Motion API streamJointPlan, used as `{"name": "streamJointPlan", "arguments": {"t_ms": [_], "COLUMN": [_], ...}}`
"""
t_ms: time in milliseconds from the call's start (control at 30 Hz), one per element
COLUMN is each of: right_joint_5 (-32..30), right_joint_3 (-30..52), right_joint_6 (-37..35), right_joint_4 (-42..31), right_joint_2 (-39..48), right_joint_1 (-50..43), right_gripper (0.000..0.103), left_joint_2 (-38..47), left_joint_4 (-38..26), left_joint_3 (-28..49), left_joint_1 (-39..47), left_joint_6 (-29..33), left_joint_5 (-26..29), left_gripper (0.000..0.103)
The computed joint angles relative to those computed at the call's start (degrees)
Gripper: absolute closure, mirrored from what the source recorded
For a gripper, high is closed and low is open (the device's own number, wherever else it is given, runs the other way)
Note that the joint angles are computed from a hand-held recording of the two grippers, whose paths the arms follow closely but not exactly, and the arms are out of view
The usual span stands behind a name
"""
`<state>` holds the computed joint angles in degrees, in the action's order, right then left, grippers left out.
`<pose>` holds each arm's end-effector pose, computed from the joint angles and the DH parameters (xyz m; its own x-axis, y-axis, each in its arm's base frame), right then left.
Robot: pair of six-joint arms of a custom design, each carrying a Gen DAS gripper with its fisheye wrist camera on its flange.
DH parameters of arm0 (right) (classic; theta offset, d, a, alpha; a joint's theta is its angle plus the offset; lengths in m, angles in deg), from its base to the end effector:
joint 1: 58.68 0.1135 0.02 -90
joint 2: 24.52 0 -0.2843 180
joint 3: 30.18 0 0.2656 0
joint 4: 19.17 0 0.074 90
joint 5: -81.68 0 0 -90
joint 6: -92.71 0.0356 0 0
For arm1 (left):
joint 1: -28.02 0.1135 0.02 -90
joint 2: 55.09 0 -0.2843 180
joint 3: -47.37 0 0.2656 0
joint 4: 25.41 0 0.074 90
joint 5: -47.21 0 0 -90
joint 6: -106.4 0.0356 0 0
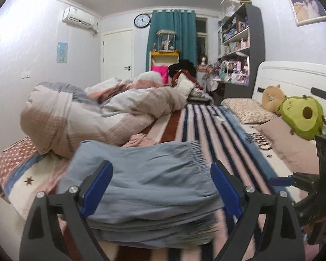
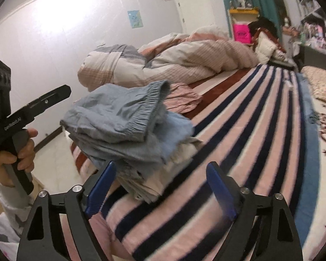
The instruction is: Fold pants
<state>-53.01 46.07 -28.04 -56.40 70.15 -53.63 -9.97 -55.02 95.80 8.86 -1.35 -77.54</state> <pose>0.3476 0.0559 0.2309 -0.4727 -0.4067 -0.7818 -0.8140 0.5414 0.2105 0.1740 -0.0390 0.2845 -0.3337 -0.1492 -0.9308 -0.3305 0.9432 -0.0328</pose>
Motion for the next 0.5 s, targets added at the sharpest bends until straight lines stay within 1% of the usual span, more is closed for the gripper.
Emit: {"name": "streamJointPlan", "arguments": {"t_ms": [133, 167, 267, 300, 333, 367, 433, 500], "right_joint_5": [-0.9, -1.2, -2.1, -2.5, -2.9, -3.2, -4.0, -4.4], "right_joint_3": [-4.0, -4.7, -6.9, -7.4, -8.2, -9.1, -10.3, -11.2], "right_joint_6": [-2.9, -3.6, -6.0, -6.7, -7.1, -7.2, -8.1, -8.2], "right_joint_4": [2.2, 2.6, 4.3, 4.7, 5.8, 7.0, 8.9, 10.7], "right_joint_2": [-4.0, -4.8, -6.9, -7.4, -8.0, -8.6, -9.3, -9.6], "right_joint_1": [-6.5, -8.0, -12.9, -14.3, -15.9, -17.3, -20.3, -22.3], "right_gripper": [0.012, 0.011, 0.01, 0.009, 0.004, 0.002, 0.002, 0.002], "left_joint_2": [6.6, 7.8, 14.4, 15.8, 17.8, 19.4, 23.4, 26.8], "left_joint_4": [5.0, 5.7, 8.8, 9.2, 10.4, 11.2, 13.0, 13.4], "left_joint_3": [1.1, 1.5, 3.5, 4.1, 4.7, 5.3, 6.7, 8.1], "left_joint_1": [-10.2, -11.2, -16.9, -18.0, -19.2, -20.0, -21.6, -22.6], "left_joint_6": [-4.4, -4.8, -6.6, -7.0, -7.3, -7.4, -8.0, -9.3], "left_joint_5": [-8.1, -8.9, -14.9, -16.2, -17.6, -18.4, -19.8, -20.3], "left_gripper": [0.013, 0.013, 0.011, 0.01, 0.01, 0.009, 0.009, 0.009]}}
